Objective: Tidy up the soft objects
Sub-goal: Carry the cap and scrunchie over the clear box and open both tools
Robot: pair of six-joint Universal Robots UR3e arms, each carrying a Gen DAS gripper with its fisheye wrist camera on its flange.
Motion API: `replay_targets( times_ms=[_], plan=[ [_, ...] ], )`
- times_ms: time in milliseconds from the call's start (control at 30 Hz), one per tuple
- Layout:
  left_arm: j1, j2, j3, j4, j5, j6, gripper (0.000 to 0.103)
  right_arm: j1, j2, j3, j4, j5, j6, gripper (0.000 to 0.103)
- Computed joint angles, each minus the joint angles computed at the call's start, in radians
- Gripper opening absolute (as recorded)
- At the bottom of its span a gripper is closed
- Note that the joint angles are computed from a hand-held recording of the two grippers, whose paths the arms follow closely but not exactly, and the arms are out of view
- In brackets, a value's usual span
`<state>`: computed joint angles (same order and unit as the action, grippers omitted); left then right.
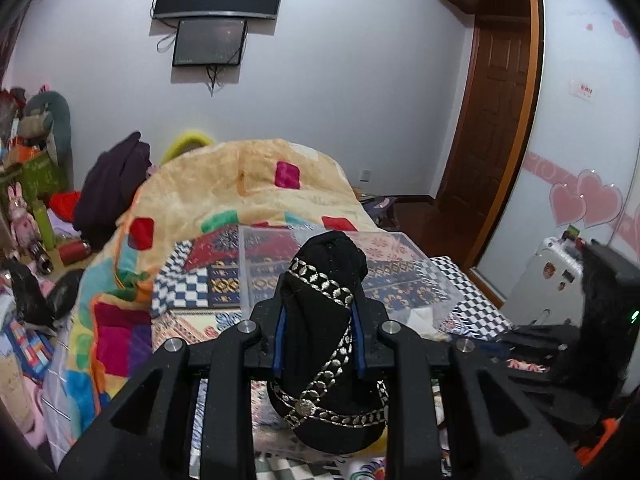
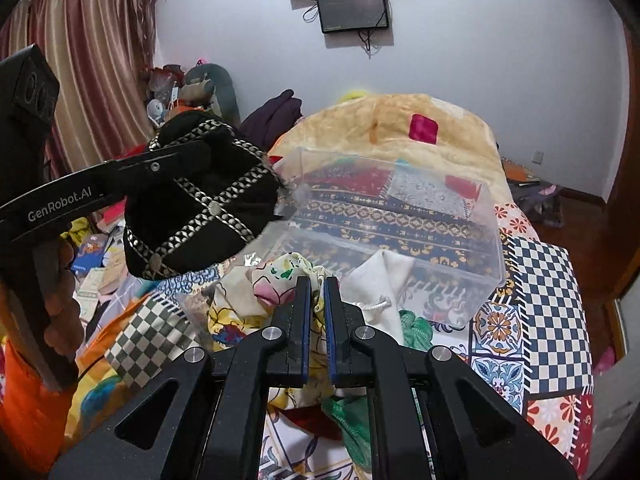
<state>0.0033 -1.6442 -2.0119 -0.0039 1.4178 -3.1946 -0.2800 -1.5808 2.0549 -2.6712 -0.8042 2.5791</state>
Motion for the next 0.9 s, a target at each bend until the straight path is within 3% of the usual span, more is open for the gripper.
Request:
replay_targets(
  times_ms=[200, 400, 633, 900],
  plan=[
    [-0.028, -0.035, 0.061, -0.022, 0.047, 0.024, 0.025, -0.061, -0.052, -0.030, -0.001, 0.052, 0.050, 0.006],
    [-0.034, -0.072, 0.135, -0.042, 0.051, 0.028, 0.025, -0.070, -0.002, -0.134, -0.066, 0.042, 0.156, 0.006],
    [-0.036, -0.176, 0.283, -0.093, 0.044, 0.020, 0.025, 0.004, 0.158, -0.326, -0.134, -0.071, 0.267, 0.006],
    [-0.042, -0.356, 0.483, -0.206, 0.048, 0.024, 0.025, 0.083, 0.342, -0.533, -0.054, -0.199, 0.271, 0.006]
  ],
)
